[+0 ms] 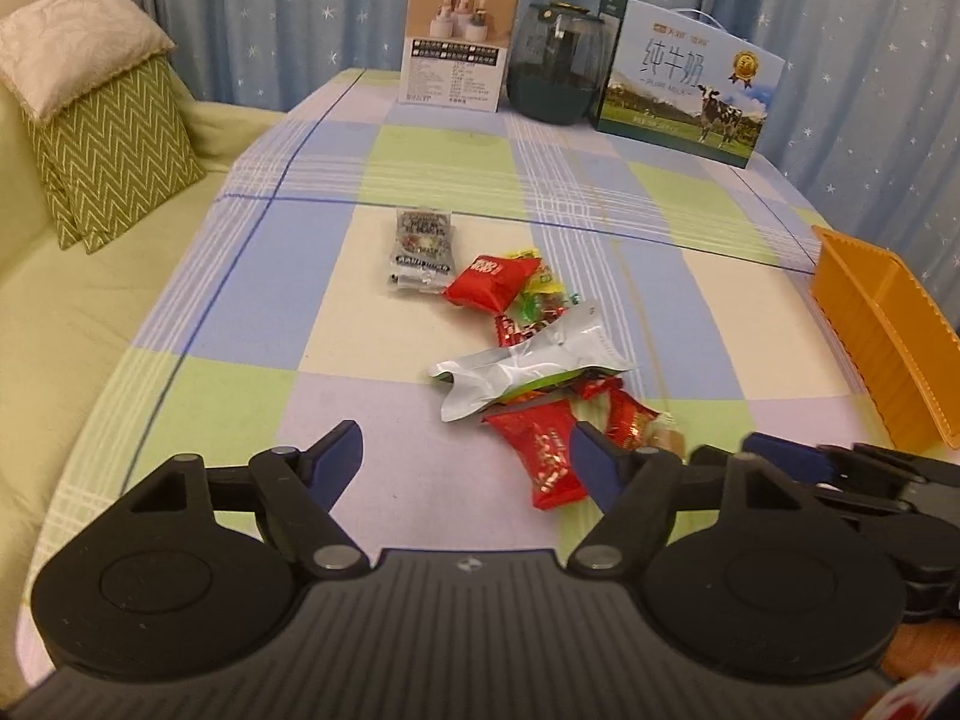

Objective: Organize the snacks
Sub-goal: 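Grasp the clear-wrapped candy with the right tool while the left tool reaches toward a red packet, then grasp the red packet with the left tool while the right tool holds the clear candy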

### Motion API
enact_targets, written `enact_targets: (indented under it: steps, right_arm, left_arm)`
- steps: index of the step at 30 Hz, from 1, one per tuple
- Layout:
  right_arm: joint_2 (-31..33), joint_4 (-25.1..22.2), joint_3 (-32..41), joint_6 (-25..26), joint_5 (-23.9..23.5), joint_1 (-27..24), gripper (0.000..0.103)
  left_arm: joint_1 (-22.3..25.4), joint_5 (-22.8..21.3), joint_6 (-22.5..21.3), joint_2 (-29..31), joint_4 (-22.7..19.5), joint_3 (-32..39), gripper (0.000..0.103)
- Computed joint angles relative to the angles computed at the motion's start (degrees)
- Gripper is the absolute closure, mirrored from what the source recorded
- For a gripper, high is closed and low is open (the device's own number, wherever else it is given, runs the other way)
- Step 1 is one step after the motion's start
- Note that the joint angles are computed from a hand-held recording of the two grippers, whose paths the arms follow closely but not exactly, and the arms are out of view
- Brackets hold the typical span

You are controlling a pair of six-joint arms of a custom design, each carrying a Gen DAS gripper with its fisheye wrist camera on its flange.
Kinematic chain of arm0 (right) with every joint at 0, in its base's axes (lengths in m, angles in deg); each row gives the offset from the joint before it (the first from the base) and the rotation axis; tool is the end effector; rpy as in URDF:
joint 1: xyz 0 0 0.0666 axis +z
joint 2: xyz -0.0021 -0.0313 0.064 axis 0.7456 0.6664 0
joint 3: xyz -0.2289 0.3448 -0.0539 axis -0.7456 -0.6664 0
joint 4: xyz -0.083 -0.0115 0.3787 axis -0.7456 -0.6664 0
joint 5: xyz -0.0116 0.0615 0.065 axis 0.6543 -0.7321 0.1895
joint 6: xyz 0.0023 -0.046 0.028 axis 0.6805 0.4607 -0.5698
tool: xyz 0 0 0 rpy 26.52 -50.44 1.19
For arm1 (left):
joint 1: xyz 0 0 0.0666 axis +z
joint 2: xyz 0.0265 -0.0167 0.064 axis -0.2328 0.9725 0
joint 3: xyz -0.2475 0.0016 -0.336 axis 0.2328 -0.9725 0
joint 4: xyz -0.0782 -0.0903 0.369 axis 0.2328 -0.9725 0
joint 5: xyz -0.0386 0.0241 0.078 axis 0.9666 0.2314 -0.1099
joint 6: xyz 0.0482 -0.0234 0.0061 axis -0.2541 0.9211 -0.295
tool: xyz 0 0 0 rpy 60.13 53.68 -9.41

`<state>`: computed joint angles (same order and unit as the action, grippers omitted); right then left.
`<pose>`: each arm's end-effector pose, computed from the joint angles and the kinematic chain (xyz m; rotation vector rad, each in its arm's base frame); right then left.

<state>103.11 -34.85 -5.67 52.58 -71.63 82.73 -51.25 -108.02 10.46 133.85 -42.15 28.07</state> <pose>0.4188 0.3002 0.3907 -0.7772 2.2439 0.6773 0.3065 -0.2121 0.4369 -0.6584 2.3060 0.0771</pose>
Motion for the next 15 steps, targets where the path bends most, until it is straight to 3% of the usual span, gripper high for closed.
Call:
enact_targets:
  steps: [7, 12, 15]
  right_arm:
    - [4.26, -0.82, 3.25, 1.25, 4.43, 2.84, 0.063]
    - [3.44, 1.26, 1.34, 3.73, 8.01, 3.42, 0.082]
    - [2.71, 1.24, 0.59, 2.53, 7.96, 2.64, 0.082]
  left_arm:
    - [1.19, 1.43, 1.35, -1.38, 3.72, -2.45, 0.030]
    - [0.89, 2.29, -0.01, -0.69, 6.26, -2.78, 0.030]
    - [0.98, 3.06, -0.58, 0.50, 7.35, -2.57, 0.030]
